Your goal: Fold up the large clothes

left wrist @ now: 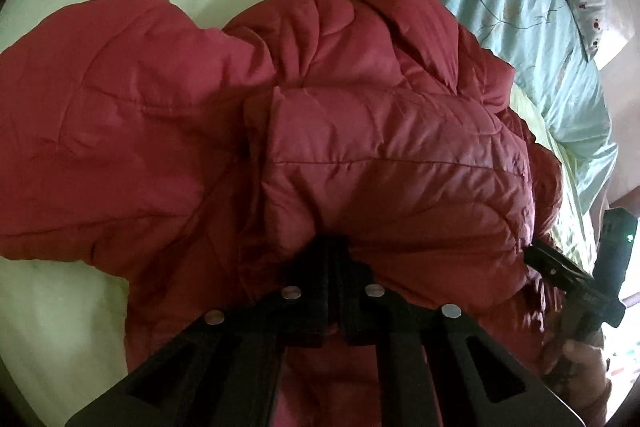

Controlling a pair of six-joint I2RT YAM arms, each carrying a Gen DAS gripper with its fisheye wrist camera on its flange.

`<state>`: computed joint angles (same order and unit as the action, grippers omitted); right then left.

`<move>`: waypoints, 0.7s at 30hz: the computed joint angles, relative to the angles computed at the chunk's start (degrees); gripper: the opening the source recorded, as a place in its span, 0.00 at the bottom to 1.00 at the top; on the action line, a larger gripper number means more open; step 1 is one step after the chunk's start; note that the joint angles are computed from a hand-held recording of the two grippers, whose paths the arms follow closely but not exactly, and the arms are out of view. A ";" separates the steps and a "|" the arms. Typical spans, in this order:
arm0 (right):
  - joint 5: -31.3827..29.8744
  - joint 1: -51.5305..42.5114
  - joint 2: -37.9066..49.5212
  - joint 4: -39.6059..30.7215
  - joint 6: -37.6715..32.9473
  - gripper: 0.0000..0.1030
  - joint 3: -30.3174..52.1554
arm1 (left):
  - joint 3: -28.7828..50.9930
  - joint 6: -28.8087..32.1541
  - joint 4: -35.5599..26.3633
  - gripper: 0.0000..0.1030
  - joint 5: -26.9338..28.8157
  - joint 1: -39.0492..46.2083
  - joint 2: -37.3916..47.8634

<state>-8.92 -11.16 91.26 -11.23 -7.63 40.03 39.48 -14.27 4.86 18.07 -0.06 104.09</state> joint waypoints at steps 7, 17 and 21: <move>-1.86 -1.21 0.60 -3.43 -2.12 1.00 2.51 | -2.19 4.06 1.95 0.09 2.41 5.01 -0.73; -4.43 -0.75 -10.99 -7.50 -0.10 1.00 -0.42 | -11.09 7.16 -3.58 0.44 3.47 10.00 -17.43; -6.29 -0.47 -14.33 -11.35 -0.49 1.00 -0.70 | -13.41 9.13 -6.26 0.47 5.07 15.13 -22.05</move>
<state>-15.21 -11.64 76.93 -22.58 -8.12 39.34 26.07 -5.14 -1.40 23.15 15.07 82.04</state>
